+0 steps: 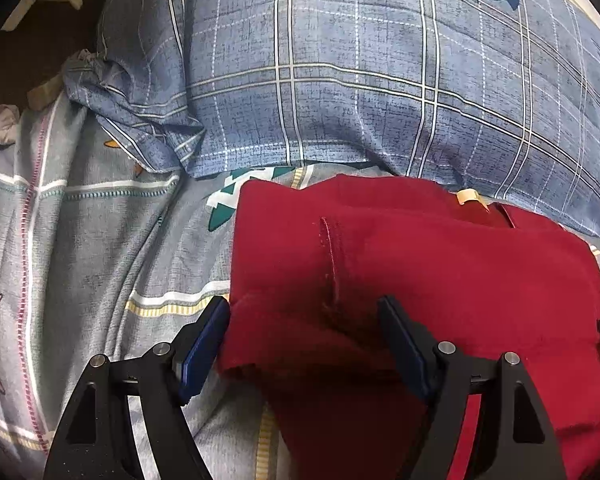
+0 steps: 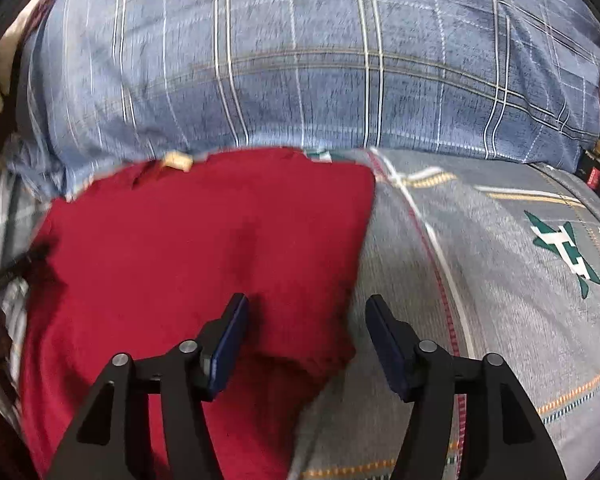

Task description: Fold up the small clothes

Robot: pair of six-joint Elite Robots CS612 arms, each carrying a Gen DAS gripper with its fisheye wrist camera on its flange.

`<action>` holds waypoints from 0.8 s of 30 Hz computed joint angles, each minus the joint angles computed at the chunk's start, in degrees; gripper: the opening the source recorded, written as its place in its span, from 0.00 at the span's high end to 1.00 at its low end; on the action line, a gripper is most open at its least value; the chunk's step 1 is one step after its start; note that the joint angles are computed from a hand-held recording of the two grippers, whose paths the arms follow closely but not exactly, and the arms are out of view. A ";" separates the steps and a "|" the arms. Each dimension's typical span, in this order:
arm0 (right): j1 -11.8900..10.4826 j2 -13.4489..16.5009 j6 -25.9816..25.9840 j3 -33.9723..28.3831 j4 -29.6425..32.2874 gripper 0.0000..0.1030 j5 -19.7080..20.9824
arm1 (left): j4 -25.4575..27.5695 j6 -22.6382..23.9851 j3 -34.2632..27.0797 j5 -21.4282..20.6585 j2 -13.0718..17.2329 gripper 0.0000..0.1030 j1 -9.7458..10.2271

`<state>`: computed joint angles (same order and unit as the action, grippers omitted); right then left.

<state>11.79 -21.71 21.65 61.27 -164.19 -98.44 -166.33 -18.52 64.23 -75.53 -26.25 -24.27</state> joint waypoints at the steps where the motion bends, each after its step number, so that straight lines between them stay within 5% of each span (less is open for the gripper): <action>1: -0.06 -0.23 0.30 0.22 0.23 0.39 0.16 | -0.56 -0.13 0.81 0.35 -0.38 0.26 -0.17; 4: -0.46 -2.50 3.39 3.45 -1.78 0.39 3.71 | -2.54 -0.02 4.31 -0.44 -2.27 0.26 -0.58; 14: 1.06 -14.10 -2.84 24.65 -15.86 0.20 8.19 | -16.36 1.84 24.60 -9.27 -13.07 0.26 -1.58; 24: 2.54 -12.94 0.99 29.04 -19.83 0.19 18.12 | -15.51 2.52 38.35 -9.38 -19.73 0.26 -3.07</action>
<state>14.34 -34.65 22.64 90.31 -184.01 -80.32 -181.85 -16.00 102.58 -84.91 -45.98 -27.34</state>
